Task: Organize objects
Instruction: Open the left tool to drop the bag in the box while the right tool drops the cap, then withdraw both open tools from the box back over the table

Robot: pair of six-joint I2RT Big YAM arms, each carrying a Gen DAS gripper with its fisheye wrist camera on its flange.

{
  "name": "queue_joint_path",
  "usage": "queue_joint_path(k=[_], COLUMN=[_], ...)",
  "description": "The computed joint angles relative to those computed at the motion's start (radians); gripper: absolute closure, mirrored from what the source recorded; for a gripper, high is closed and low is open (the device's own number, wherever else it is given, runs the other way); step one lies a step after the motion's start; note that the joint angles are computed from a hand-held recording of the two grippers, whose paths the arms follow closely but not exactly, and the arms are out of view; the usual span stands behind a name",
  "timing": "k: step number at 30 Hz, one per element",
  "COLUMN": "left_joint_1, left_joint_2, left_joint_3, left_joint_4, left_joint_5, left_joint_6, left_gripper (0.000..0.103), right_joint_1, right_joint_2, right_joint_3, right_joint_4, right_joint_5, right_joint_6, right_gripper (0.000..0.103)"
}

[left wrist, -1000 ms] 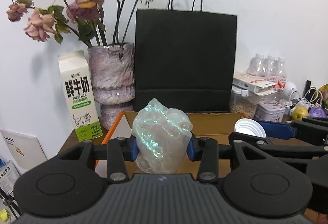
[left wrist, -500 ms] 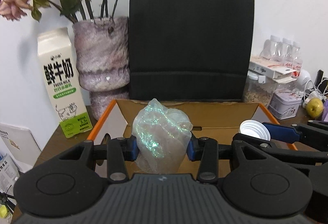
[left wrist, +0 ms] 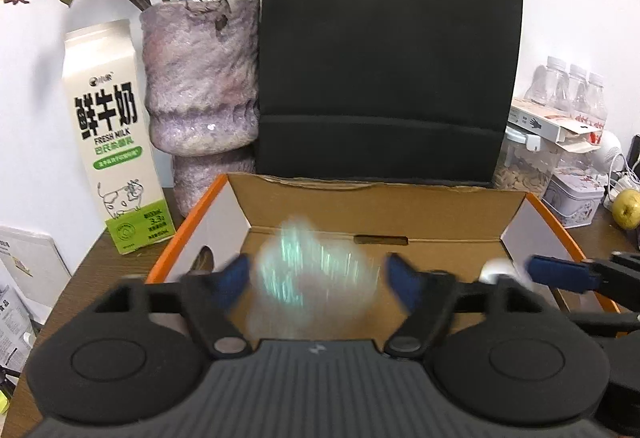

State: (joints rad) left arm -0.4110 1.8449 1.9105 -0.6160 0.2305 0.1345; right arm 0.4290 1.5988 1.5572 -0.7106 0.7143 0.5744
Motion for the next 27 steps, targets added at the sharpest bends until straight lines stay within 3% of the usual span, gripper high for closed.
queue_joint_path(k=[1, 2, 4, 27], left_joint_1=[0.0, 0.0, 0.0, 0.014], left_joint_2=[-0.006, -0.014, -0.021, -0.062], left_joint_3=[-0.012, -0.027, -0.036, -0.07], left_joint_4=[0.019, 0.042, 0.055, 0.074], left_joint_5=[-0.007, -0.015, -0.018, -0.014], left_joint_6=[-0.004, -0.008, -0.006, -0.023], left_gripper=[0.002, 0.0, 0.0, 0.0], right_joint_1=[-0.001, 0.0, 0.004, 0.024], right_joint_2=[0.001, 0.001, 0.004, -0.012], right_joint_3=[0.001, 0.0, 0.006, 0.007], right_joint_4=[-0.009, -0.014, -0.032, -0.031], right_joint_5=[0.0, 0.007, 0.027, 0.069], right_joint_6=[0.006, 0.011, 0.012, -0.016], right_gripper=[0.031, 0.011, 0.004, 0.0])
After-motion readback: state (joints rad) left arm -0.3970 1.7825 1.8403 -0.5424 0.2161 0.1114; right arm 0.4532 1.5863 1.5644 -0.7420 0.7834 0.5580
